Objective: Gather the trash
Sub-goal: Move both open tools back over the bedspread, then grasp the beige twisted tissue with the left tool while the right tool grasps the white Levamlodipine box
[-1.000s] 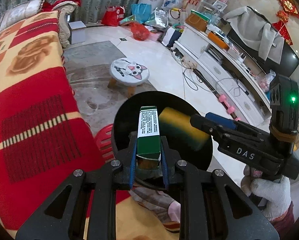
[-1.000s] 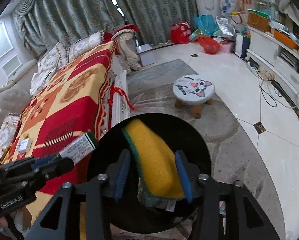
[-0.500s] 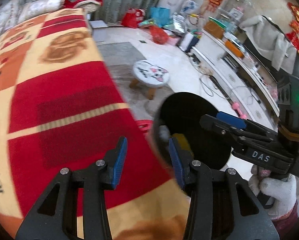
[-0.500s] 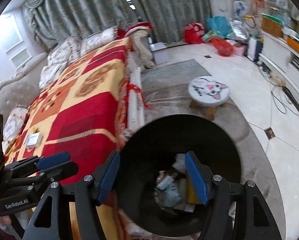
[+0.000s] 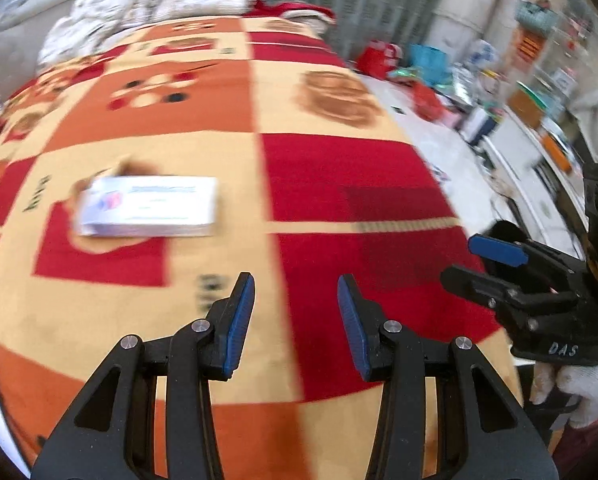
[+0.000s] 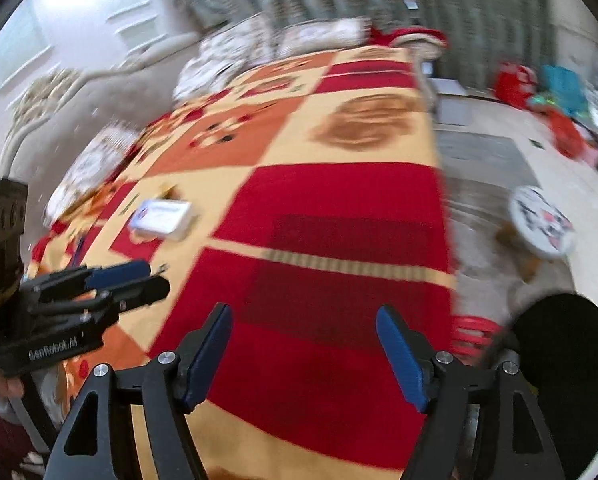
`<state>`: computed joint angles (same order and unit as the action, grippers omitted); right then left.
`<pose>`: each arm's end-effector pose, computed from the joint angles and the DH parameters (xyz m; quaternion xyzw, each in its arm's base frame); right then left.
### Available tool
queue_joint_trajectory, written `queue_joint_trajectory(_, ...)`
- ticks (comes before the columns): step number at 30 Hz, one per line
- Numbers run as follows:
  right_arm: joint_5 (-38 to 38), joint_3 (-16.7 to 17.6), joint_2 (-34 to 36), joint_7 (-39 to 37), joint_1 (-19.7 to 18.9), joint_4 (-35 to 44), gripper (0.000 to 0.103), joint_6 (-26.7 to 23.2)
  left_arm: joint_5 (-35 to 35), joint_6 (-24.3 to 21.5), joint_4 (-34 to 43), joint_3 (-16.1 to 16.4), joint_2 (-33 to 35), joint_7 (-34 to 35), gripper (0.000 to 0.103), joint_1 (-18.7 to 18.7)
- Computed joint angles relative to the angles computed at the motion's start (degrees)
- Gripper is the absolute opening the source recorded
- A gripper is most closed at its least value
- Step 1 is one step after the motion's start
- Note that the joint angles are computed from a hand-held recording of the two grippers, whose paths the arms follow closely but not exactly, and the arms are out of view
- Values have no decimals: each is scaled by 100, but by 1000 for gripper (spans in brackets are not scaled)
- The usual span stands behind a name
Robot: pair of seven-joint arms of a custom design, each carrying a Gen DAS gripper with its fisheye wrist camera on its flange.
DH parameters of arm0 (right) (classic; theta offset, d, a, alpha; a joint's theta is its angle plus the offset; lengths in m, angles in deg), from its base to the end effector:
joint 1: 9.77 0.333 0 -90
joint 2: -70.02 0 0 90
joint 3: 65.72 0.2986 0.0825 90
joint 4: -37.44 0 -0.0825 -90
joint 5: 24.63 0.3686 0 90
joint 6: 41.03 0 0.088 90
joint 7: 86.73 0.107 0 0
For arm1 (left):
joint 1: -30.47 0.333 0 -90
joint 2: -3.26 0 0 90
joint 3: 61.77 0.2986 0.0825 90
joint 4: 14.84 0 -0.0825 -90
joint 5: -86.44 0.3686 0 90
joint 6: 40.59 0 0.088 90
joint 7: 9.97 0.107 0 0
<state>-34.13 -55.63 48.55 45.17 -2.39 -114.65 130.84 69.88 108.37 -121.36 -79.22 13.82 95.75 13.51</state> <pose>0.4136 0.1442 0.4373 -0.5706 0.7415 -0.1604 0.3144 0.5302 -0.3429 0.4767 -0.4240 0.8534 -0.2984 0.0527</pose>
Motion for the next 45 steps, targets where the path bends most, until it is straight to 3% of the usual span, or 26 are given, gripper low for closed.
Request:
queue_joint_trajectory(8,644,-501,1558,-1418,879,1537,76,-71,420,20,77,343,144,-434,41,311)
queue_joint_trajectory(11,1597,-591,2112,-2751,1135,2189,79,-45,453,-28,184,377,233,-532,41,443)
queue_joint_trajectory(13,1973,-519,2444,-3434,1124,2663,82,-182,481,-74,317,394,332,-627,41,498)
queue_joint_trajectory(18,2014,-287,3246,-4452,941,3821,84,-581,493,-137,481,428,435,-755,42,655)
queue_joint_trajectory(27,1706,-286,4453,-5221,909,5536,85,-1894,545,-351,1064,436,838,-1018,44,771)
queue_joint_trajectory(28,1716,-302,4520,-5198,928,5596,77,-1892,540,-370,1136,429,887,-1035,44,779)
queue_joint_trajectory(29,1592,-422,4528,-5002,1031,5557,61,-1809,533,-387,1214,423,941,-1058,44,784)
queue_joint_trajectory(32,1591,-411,4299,-4919,1032,5168,55,-1518,515,-430,1457,400,1116,-1148,46,781)
queue_joint_trajectory(34,1282,-606,3965,-4567,1197,4707,51,-1347,517,-407,1658,374,1281,-1201,56,750)
queue_joint_trajectory(38,1705,-479,3193,-4263,980,3639,50,-702,573,-453,2170,326,1680,-1297,58,656)
queue_joint_trajectory(41,1622,-600,2684,-3663,999,2920,50,-299,771,-652,2705,343,2056,-1402,58,479)
queue_joint_trajectory(43,1394,-673,2504,-3198,1004,2651,50,-217,1040,-741,2991,459,2251,-1597,58,293)
queue_joint_trajectory(45,1636,-613,2354,-3166,945,2397,50,-64,1513,-945,3391,742,2515,-2093,57,-12)
